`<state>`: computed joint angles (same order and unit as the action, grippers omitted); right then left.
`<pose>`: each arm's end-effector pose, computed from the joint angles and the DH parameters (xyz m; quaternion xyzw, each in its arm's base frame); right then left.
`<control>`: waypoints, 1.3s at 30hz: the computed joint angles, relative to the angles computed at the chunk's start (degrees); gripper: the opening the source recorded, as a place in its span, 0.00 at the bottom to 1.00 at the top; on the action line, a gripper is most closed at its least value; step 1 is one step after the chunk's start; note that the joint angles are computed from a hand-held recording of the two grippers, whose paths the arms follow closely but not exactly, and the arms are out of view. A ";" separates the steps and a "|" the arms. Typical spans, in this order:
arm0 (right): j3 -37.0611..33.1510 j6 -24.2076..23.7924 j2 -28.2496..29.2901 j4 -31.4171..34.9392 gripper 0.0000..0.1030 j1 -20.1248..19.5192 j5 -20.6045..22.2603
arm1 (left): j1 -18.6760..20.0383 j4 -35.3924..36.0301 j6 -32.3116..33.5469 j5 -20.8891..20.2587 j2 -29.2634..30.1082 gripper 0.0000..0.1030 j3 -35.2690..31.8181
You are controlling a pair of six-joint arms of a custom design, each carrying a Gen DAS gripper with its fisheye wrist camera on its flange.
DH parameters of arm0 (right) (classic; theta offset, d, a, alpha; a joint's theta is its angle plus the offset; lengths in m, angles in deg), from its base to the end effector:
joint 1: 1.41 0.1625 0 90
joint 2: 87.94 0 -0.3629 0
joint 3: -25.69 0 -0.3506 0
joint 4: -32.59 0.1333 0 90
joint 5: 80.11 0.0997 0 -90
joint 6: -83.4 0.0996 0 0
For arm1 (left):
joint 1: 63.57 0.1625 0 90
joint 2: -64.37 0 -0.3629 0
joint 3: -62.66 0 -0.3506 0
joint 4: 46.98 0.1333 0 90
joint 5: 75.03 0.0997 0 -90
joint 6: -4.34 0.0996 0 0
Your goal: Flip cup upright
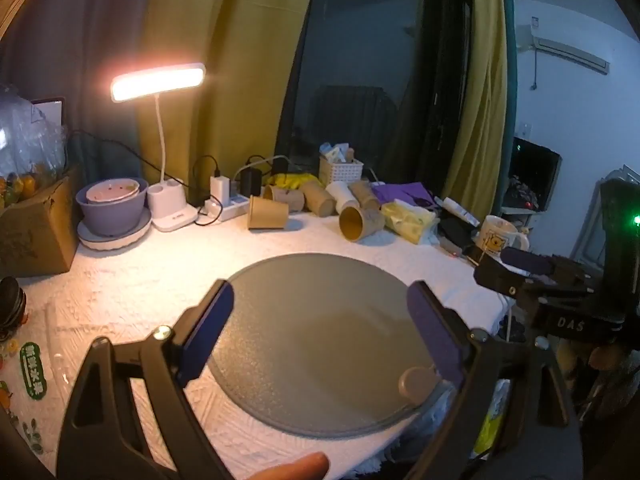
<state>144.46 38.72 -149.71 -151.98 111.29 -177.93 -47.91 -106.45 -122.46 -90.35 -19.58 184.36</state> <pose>0.3041 -0.4167 0.1708 0.5057 -0.7981 0.3031 0.1246 -0.2538 -0.3094 0.2064 0.0145 0.7407 -0.5753 0.3465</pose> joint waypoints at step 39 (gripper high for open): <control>-0.18 0.92 -0.51 1.83 0.72 0.62 -0.57 | -0.38 3.43 -3.71 -0.68 1.00 0.87 -0.78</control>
<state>144.28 39.64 -150.22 -150.15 111.91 -178.49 -48.29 -103.01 -126.17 -91.03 -18.59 183.59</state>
